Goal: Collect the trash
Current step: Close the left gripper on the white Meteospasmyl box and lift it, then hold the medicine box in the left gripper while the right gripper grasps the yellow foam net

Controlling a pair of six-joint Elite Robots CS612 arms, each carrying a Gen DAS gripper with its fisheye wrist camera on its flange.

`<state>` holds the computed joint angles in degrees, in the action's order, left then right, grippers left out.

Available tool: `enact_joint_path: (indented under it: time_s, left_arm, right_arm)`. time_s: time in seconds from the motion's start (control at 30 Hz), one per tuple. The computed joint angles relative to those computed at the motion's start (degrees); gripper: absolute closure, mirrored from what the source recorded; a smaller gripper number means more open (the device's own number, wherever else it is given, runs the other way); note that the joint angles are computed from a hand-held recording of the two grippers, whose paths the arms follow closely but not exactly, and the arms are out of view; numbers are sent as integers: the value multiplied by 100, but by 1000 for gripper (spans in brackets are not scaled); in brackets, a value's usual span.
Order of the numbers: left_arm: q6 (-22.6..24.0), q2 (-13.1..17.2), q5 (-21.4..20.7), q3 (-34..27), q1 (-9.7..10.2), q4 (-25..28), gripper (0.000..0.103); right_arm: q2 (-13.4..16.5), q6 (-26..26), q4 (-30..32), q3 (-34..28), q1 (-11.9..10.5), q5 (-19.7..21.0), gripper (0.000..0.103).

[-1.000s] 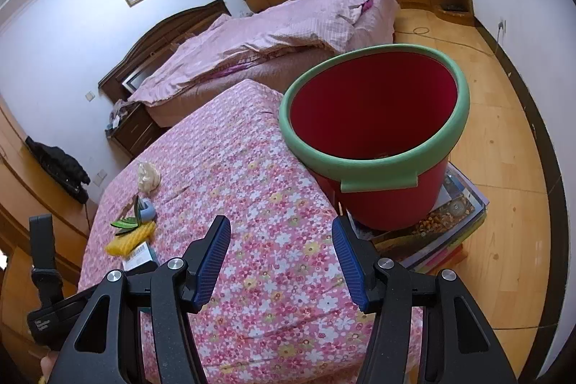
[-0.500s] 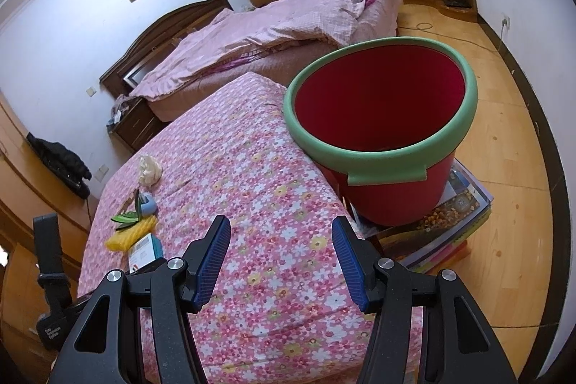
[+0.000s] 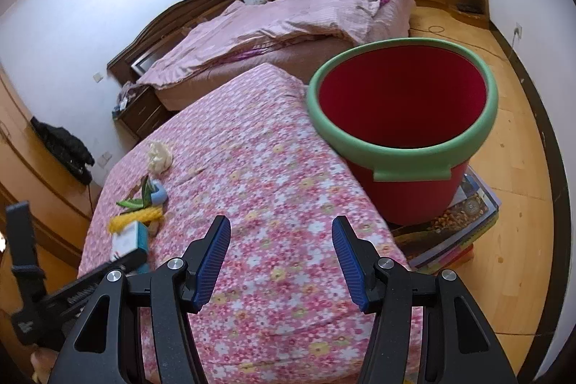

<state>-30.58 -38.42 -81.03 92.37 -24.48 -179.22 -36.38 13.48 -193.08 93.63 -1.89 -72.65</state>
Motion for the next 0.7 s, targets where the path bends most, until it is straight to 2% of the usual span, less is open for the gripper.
enact_joint_path:
  time_s: [0.3,0.7]
  left_arm:
    - [-163,-163,203,295,149,-400,41]
    - [-718,-241,674,551,401,-505,41]
  right_arm:
    - [58,-425,406,-236,198,60,43]
    - [189,-987,1073,-699,510,178,43]
